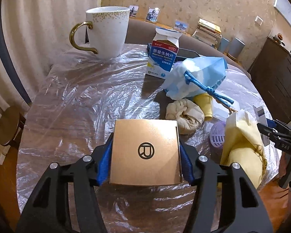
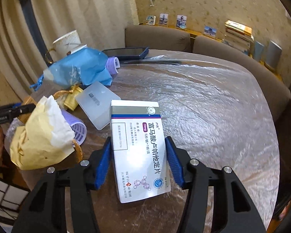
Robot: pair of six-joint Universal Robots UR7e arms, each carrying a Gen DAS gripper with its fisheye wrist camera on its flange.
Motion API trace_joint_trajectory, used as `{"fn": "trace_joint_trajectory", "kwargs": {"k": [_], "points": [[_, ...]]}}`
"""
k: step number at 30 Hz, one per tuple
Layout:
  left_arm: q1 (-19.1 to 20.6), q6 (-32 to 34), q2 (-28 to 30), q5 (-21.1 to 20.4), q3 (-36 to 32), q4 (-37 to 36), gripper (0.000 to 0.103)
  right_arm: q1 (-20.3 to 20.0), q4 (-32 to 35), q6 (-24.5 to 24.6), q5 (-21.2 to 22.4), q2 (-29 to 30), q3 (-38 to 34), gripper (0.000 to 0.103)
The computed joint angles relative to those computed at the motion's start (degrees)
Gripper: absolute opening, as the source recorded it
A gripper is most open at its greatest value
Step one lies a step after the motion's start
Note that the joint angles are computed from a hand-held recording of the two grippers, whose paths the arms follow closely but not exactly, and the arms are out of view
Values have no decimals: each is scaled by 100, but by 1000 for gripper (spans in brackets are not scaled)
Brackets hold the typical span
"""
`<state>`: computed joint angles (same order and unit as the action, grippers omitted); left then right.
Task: Collect trash
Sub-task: 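Grasp the tan square box with the left tool while the right tool grasps the white medicine box, then carry both boxes over the white bin beside the table and open both tools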
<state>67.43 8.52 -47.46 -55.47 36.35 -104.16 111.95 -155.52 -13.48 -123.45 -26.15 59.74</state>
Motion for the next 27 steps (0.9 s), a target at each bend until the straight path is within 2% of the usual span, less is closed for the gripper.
{"fn": "trace_joint_trajectory", "kwargs": {"k": [4, 9, 16, 23, 27], "points": [[-52, 20, -194, -59, 263, -237, 59, 19, -228, 194, 158, -209, 342, 53], [-80, -62, -447, -460, 467, -204, 59, 124, -525, 229, 304, -415, 715, 53], [-192, -63, -914, -774, 1053, -411, 59, 242, -735, 419, 439, -651, 1161, 52], [-320, 121, -1543, -1091, 1882, -393, 59, 457, -876, 568, 692, -1133, 1982, 52], [-398, 177, -1859, -1273, 2346, -220, 59, 625, -824, 578, 576, -1272, 2358, 52]]}}
